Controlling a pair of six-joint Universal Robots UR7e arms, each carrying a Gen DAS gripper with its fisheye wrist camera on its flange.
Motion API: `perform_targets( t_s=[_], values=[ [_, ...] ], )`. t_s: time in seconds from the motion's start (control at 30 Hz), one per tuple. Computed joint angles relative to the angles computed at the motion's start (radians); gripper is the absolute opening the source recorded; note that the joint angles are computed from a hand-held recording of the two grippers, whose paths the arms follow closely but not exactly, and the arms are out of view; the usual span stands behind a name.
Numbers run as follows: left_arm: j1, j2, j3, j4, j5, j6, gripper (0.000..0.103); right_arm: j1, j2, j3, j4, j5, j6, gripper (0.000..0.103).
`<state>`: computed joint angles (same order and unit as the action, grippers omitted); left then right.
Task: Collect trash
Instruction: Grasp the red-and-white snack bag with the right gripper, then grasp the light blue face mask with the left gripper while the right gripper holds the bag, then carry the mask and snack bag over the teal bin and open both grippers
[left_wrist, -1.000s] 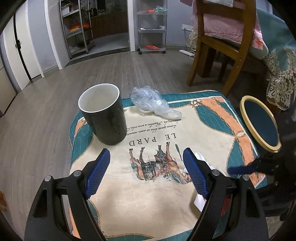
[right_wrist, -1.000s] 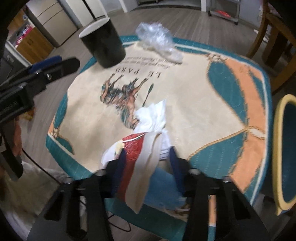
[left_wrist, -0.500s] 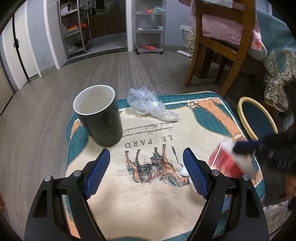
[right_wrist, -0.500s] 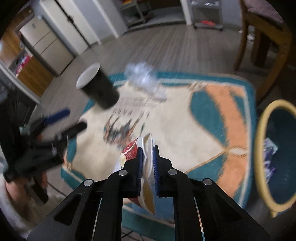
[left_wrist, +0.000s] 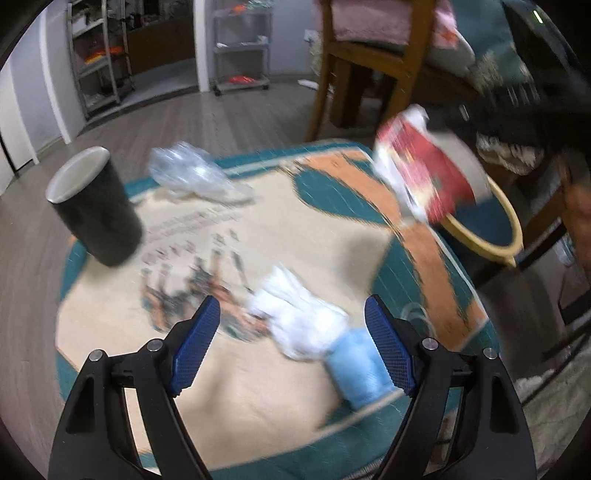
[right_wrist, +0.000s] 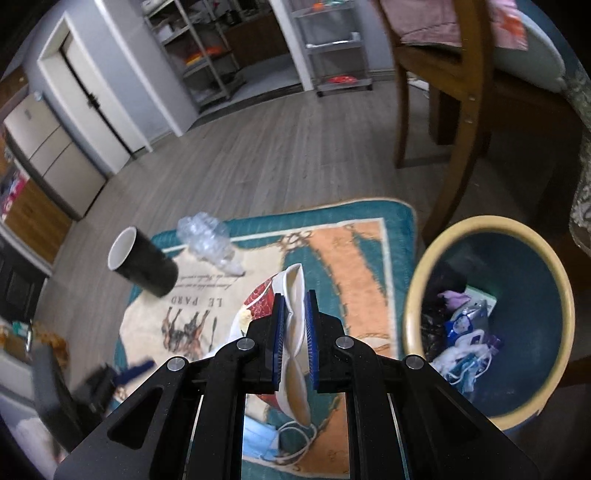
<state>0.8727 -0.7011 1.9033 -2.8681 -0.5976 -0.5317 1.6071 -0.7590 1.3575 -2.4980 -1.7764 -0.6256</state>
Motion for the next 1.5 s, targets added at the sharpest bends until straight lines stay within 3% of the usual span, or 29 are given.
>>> perform_targets(
  t_s=[0.13,0.4,0.53,1.23,1.5],
  values=[
    [-0.012,0.039,-0.024,0.067,-0.006,-0.024,0.062,-0.007,-0.002,-0.014,-0.007,0.003,0.013,0.012],
    [-0.002,0.060,-0.045,0.151,-0.102,-0.055,0.037,-0.013,-0.001,-0.026,-0.005,0.009,0.023,0.012],
    [-0.005,0.069,-0.050,0.148,-0.112,-0.016,0.017,-0.012,0.000,-0.023,-0.010,0.010,0.019,0.012],
    [-0.070,0.067,-0.082,-0.087,0.020,0.236,0.014,-0.019,-0.022,-0.039,-0.029,0.039,0.064,0.012],
    [-0.064,0.087,-0.152,-0.149,0.028,0.318,0.014,-0.035,-0.047,-0.054,-0.042,0.066,0.084,0.012]
  ],
)
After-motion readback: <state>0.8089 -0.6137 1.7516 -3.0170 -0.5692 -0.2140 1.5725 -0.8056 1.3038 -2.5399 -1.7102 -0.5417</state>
